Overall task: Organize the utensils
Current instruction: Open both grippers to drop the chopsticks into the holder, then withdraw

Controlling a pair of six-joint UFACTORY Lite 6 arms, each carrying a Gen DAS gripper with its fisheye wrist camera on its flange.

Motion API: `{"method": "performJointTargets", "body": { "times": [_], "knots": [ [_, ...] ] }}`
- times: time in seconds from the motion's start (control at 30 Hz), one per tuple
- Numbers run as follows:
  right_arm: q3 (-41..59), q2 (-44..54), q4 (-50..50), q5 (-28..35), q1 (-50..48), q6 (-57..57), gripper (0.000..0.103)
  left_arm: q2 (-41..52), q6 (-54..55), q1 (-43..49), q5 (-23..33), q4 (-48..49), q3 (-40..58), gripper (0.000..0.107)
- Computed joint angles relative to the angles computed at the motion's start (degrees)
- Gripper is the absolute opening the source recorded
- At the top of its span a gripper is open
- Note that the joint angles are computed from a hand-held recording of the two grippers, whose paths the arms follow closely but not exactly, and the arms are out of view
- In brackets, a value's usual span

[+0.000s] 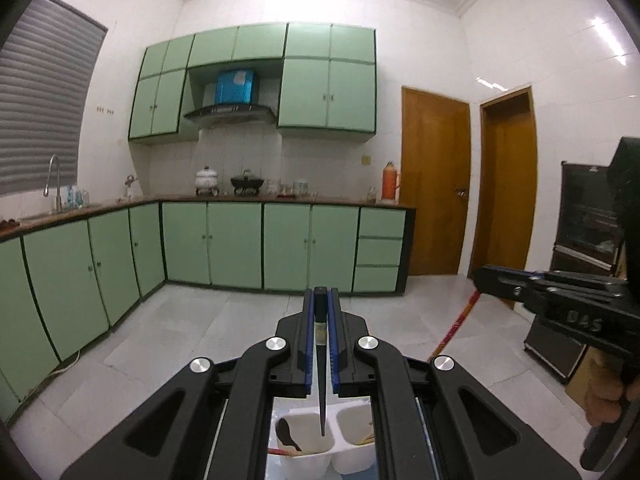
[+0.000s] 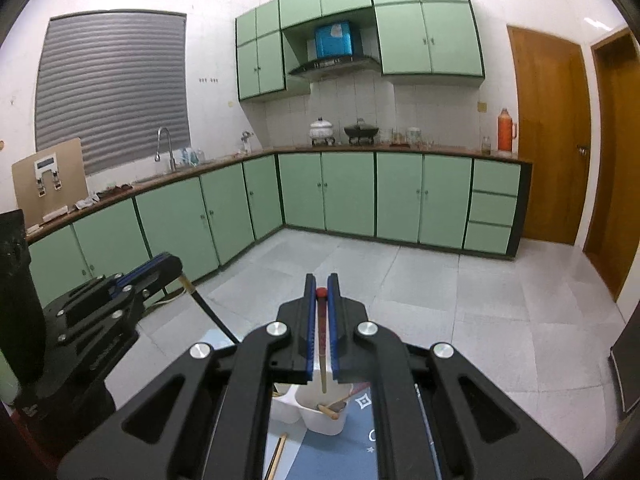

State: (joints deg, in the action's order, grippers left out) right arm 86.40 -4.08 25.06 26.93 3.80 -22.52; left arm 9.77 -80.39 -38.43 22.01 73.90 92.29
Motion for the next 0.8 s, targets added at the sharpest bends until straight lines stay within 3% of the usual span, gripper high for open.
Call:
{"method": "performJointTargets", "body": {
  "times": [0.13,0.3,0.47,0.8],
  "knots": [
    [0.2,4.3,2.0,-1.2,0.4,-1.6,0.005,3.7,-2.0,2.7,-3.1,0.6,-0.7,0.006],
    [-1.9,6.1,2.9,-2.2,0.7,-2.7,0.008,7.7,6.9,4.8,-4.8,-9.6,1.4,0.007],
    [-6.6,2.0,5.3,-3.7,0.0,-4.4,0.013,4.1,5.4,4.8,-5.1,-8.0,-1.7,0.019],
    [-25.3,-18.7,19.9,-4.7,-6.7,-16.1,0.058,-12.3,-5.4,-0.2,0.0,1.4,-16.2,0.047]
  ]
}}
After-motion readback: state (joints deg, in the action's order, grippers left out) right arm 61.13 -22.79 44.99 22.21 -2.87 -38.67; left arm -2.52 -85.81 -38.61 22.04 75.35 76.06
